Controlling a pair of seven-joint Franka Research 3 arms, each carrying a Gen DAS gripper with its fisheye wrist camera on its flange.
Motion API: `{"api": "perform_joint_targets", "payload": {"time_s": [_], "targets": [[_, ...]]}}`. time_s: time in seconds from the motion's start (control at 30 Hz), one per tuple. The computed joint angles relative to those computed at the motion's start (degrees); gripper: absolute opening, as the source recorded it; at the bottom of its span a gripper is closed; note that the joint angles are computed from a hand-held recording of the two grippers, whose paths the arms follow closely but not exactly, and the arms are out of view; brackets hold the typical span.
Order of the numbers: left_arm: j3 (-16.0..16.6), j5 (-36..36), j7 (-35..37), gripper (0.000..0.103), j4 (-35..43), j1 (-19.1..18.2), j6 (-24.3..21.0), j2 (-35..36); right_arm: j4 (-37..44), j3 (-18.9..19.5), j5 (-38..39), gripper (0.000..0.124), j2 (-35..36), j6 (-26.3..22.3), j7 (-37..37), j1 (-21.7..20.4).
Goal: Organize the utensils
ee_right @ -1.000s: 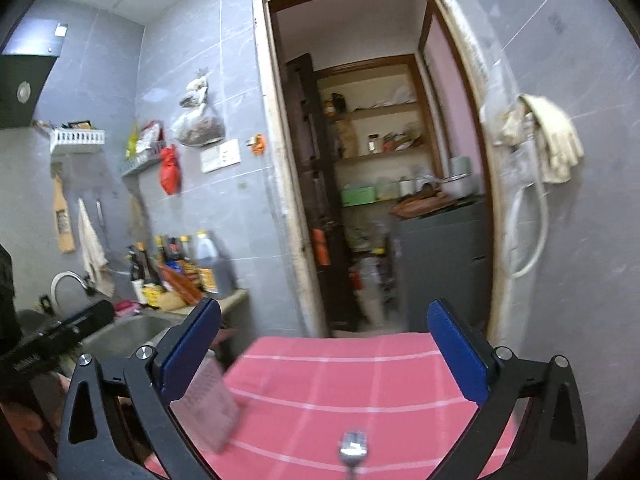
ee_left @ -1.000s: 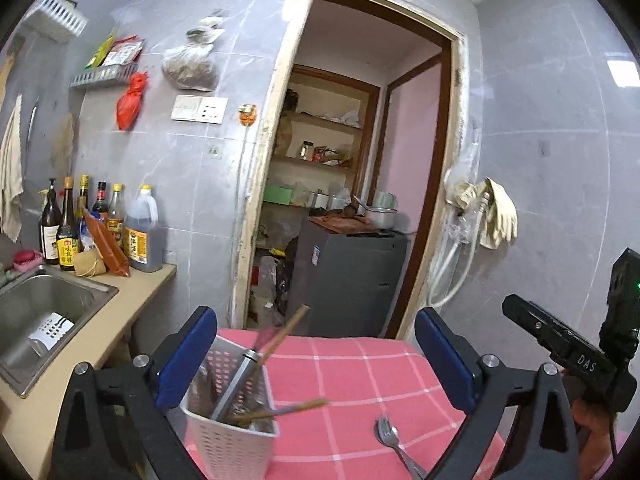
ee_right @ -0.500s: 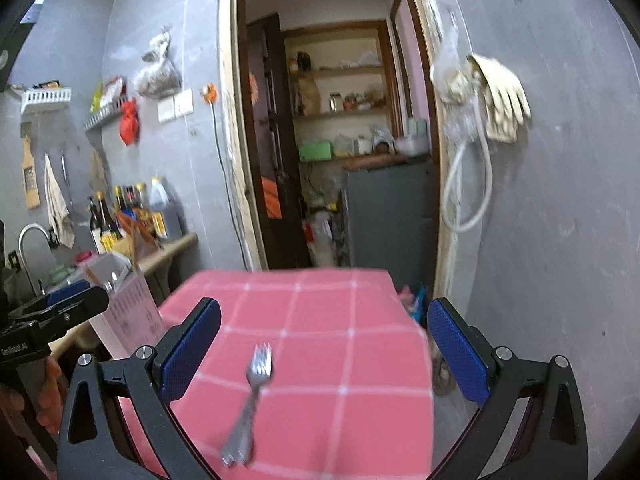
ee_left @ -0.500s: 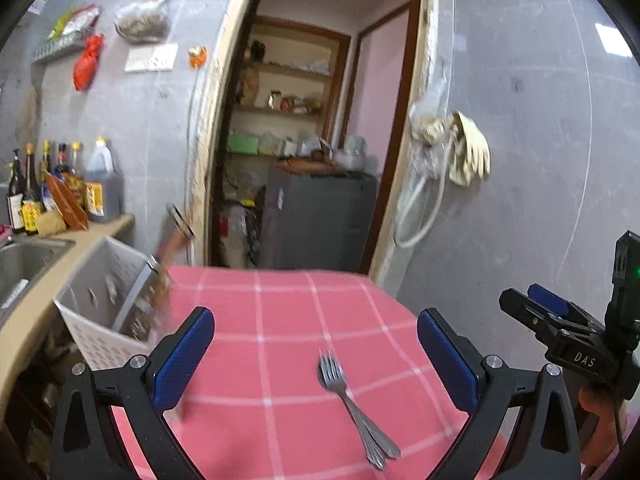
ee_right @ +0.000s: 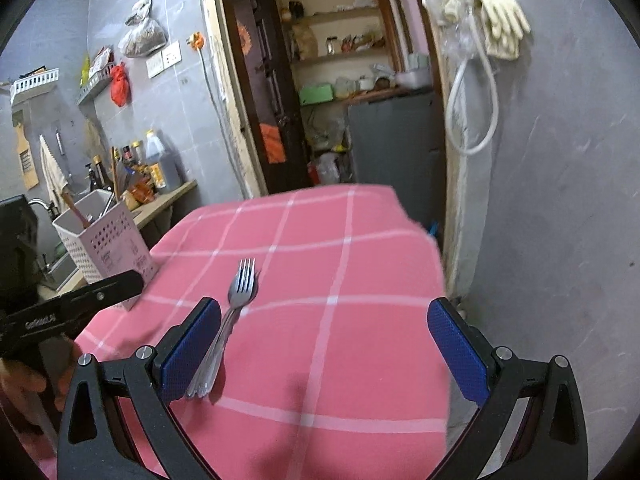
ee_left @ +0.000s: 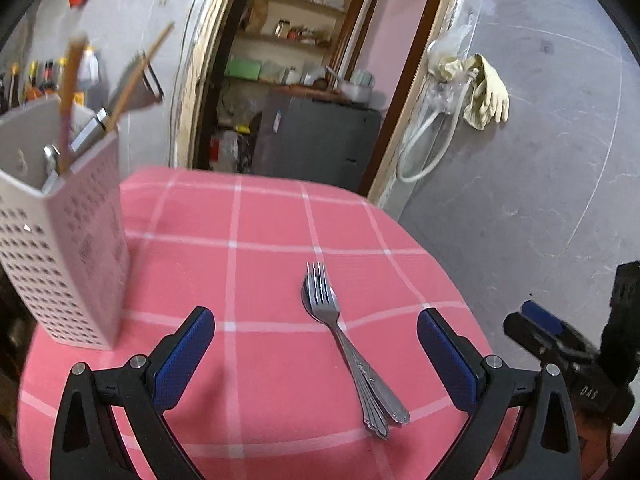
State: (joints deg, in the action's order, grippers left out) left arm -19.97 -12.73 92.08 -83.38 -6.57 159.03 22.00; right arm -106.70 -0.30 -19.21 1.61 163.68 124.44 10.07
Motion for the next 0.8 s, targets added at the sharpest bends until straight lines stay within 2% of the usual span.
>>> {"api": "perform_joint_targets", "payload": {"time_s": [0.1, 0.17, 0.27, 0.57, 0.8], "targets": [[-0.7, -0.8, 0.8, 0.099, 1.8, 0.3, -1.6, 1.9, -0.3, 0.6, 8.9, 0.098, 1.2, 1.1, -7.0, -0.3], [-1.0, -1.5, 0.9, 0.091, 3.2, 0.5, -3.0, 3.0, 0.6, 1.0, 15.5, 0.089, 2.5, 0.8, -12.1, -0.4], [-0.9, -2.4, -0.4, 0.084, 6.7, 0.3, -6.0, 5.6, 3.2, 1.3, 22.7, 0.076, 5.1, -0.5, -17.8, -0.5], [1.3, 1.0, -4.6, 0.062, 23.0, -2.9, -15.7, 16.0, 16.8, 2.0, 32.5, 0.052, 15.5, -7.5, -28.2, 0.0], [2.8, 4.0, -7.0, 0.046, 42.3, -6.2, -26.8, 27.0, 28.4, 3.4, 38.1, 0.037, 23.2, -14.1, -33.6, -1.2]]}}
